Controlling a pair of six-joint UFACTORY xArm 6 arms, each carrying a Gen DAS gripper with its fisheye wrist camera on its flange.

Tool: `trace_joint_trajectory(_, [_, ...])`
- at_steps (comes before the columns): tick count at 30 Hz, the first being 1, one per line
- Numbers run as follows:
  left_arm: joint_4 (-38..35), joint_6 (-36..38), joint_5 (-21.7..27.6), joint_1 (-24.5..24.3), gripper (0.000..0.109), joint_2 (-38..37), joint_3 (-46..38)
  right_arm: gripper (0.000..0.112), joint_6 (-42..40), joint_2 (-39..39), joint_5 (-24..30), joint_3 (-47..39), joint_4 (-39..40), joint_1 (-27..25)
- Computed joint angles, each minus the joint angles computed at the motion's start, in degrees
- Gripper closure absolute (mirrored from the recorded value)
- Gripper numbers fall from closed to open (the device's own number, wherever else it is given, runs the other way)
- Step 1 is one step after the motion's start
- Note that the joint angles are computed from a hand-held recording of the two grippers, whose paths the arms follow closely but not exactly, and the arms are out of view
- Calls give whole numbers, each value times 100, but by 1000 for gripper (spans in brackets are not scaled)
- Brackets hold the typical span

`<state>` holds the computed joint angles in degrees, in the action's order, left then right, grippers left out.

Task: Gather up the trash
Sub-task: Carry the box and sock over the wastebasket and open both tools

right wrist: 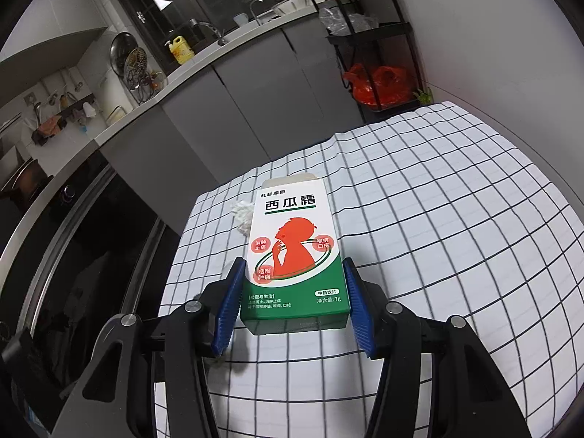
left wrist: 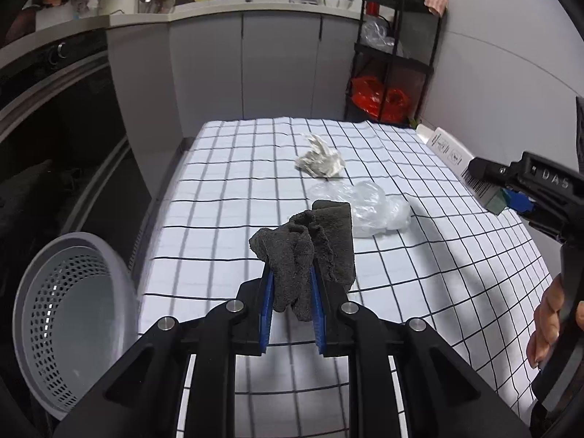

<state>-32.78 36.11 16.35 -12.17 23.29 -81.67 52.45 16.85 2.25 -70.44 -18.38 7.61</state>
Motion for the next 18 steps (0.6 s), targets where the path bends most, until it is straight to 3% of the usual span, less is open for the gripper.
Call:
trace_joint_trajectory(9, [21, 90, -392, 536, 91, -334, 268, 61, -719, 376, 102, -580, 761, 664])
trace_joint_trajectory(18, [617, -413, -676, 1231, 91, -399, 343, 61, -1796, 1326, 441, -2030, 1642, 1463])
